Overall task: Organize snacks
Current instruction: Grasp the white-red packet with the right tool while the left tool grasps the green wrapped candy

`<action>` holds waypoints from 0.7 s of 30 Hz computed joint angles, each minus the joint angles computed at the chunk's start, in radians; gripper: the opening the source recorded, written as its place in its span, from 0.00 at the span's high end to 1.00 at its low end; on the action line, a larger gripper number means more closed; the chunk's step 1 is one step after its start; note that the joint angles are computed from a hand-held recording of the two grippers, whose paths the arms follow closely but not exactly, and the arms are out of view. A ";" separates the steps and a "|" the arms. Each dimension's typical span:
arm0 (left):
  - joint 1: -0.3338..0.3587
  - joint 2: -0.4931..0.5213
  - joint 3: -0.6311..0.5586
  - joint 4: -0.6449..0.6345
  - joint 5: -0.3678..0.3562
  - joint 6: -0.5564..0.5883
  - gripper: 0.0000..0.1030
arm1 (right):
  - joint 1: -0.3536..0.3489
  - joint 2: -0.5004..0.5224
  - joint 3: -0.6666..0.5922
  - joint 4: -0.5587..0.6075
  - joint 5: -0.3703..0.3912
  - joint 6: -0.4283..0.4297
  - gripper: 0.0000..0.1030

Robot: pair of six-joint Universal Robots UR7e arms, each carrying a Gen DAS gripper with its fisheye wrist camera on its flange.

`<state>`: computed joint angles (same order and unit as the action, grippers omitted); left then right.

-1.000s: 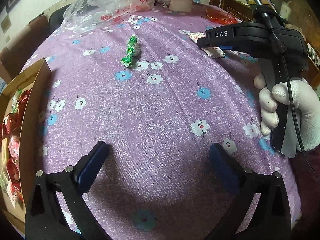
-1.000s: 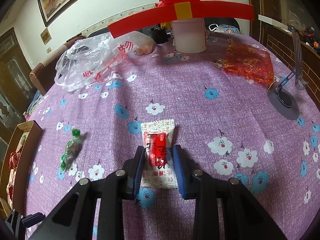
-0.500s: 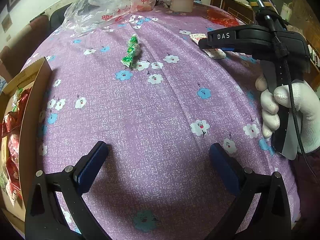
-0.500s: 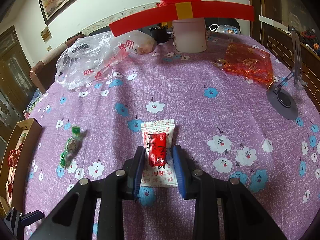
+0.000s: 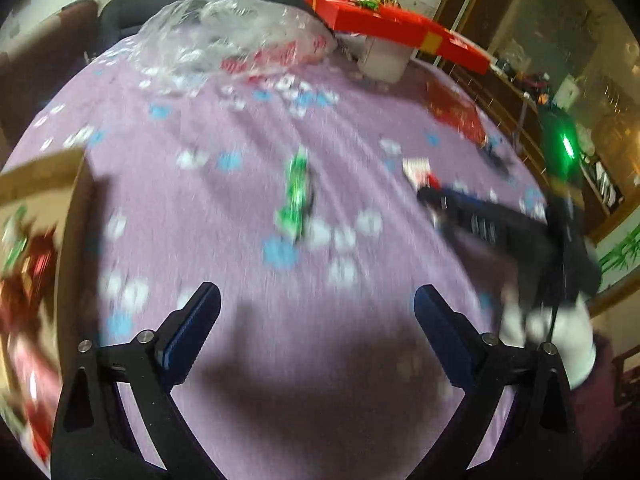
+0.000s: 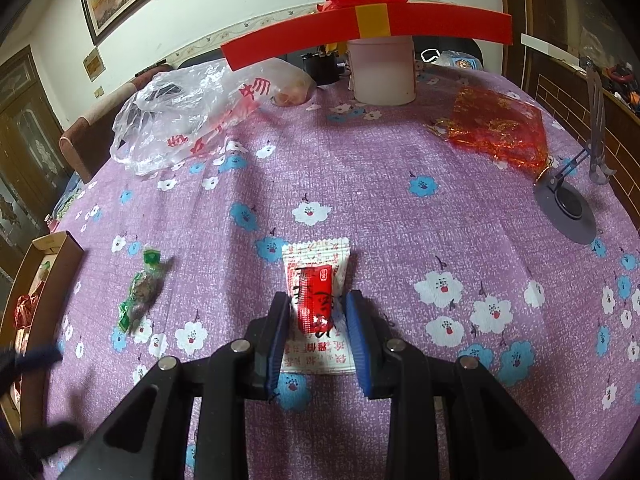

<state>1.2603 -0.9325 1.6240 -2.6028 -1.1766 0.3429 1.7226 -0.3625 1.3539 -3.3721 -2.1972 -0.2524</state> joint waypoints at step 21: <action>-0.035 0.219 -0.166 -0.132 0.220 0.207 0.80 | -0.013 -0.028 0.024 0.024 0.049 0.045 0.69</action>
<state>1.2257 -0.7135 1.4577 -2.7352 -0.9567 0.5500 1.7095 -0.3900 1.3783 -3.3479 -2.1483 -0.2076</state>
